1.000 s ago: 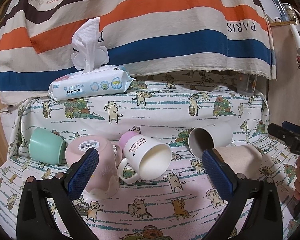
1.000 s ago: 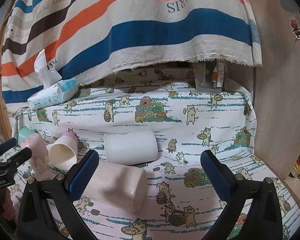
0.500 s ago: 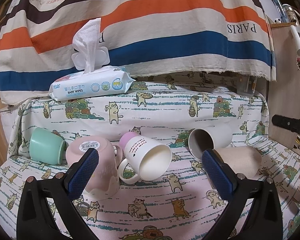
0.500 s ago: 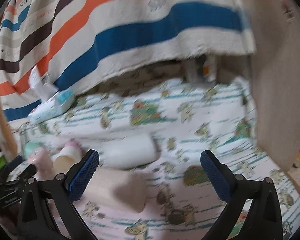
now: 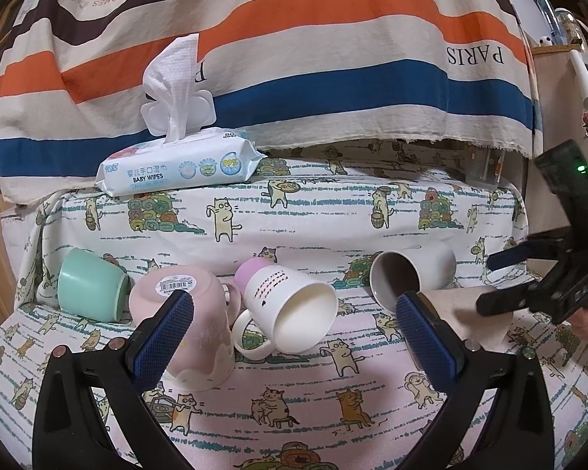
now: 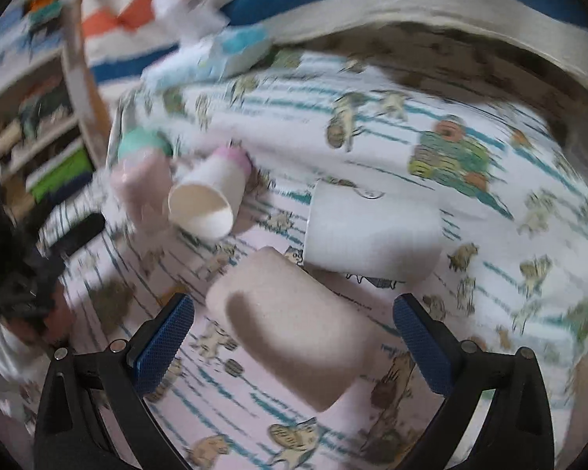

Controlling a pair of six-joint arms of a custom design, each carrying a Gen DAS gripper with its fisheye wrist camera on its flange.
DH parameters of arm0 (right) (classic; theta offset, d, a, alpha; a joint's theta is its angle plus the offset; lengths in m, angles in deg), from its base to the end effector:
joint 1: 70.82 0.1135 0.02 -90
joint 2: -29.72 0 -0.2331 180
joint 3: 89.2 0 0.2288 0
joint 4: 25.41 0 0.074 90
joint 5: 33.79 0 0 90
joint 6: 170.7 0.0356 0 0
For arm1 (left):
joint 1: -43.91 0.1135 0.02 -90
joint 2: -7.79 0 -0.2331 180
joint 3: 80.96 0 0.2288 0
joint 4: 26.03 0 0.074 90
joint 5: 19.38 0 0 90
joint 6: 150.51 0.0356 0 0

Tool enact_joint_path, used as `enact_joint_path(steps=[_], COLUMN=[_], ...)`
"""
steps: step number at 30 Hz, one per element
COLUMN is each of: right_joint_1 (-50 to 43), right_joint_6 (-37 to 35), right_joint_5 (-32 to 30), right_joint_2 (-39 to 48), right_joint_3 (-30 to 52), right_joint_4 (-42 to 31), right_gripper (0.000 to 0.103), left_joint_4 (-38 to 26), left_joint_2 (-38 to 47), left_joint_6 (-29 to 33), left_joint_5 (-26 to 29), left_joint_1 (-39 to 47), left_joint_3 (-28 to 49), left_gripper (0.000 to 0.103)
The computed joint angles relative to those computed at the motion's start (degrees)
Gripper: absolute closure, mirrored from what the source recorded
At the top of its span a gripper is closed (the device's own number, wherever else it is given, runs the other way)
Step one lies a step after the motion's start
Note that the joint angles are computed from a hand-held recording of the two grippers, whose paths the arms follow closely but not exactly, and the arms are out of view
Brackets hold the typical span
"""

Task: Flip cup upside down
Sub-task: 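Grasp the beige cup lying on its side with the right gripper and lift it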

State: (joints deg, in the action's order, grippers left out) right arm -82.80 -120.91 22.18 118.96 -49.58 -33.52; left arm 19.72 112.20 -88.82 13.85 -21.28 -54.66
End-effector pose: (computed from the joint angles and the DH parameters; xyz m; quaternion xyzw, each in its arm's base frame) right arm 0.2197 -0.0263 0.0848 -0.3029 0.8710 0.1356 0.3623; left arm 0.1127 -0.1728 0.0653 0.0264 0.8037 -0.0235 0.5940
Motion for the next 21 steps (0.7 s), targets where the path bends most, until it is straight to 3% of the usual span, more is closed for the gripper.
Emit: enact_joint_path(steps=[5,11,15,17,19,21], right_joint_1=[3.1,4.6,4.8,6.1,7.5,7.6], right_joint_6=[-4.1,-3.5,-2.9,-2.0,0.4,1.7], right_joint_5=[2.7,6.3,5.7,7.7,9.8,8.9], right_joint_2=[5.5,10.3,13.5,14.4,13.9,13.1], right_joint_3=[6.3,5.9,8.6,7.9,5.8,5.0], right_joint_4=[-6.8,-0.5,-3.2,-0.8,2.6,2.2], right_gripper=[0.001,0.000,0.001,0.001,0.006,0.027], left_joint_4=[0.3,0.2,0.2,0.2,0.3,0.6], left_joint_2=[0.5,0.8,0.8,0.9,1.0,1.1], left_joint_6=[0.5,0.6,0.6,0.7,0.8,0.9], left_joint_5=[0.2,0.0,0.0,-0.1,-0.3,-0.3], left_joint_1=[0.1,-0.1,-0.1,-0.2,-0.3,-0.4], left_joint_3=[0.2,0.5,0.5,0.6,0.6,0.5], left_gripper=[0.000,0.000,0.000,0.000,0.000,0.000])
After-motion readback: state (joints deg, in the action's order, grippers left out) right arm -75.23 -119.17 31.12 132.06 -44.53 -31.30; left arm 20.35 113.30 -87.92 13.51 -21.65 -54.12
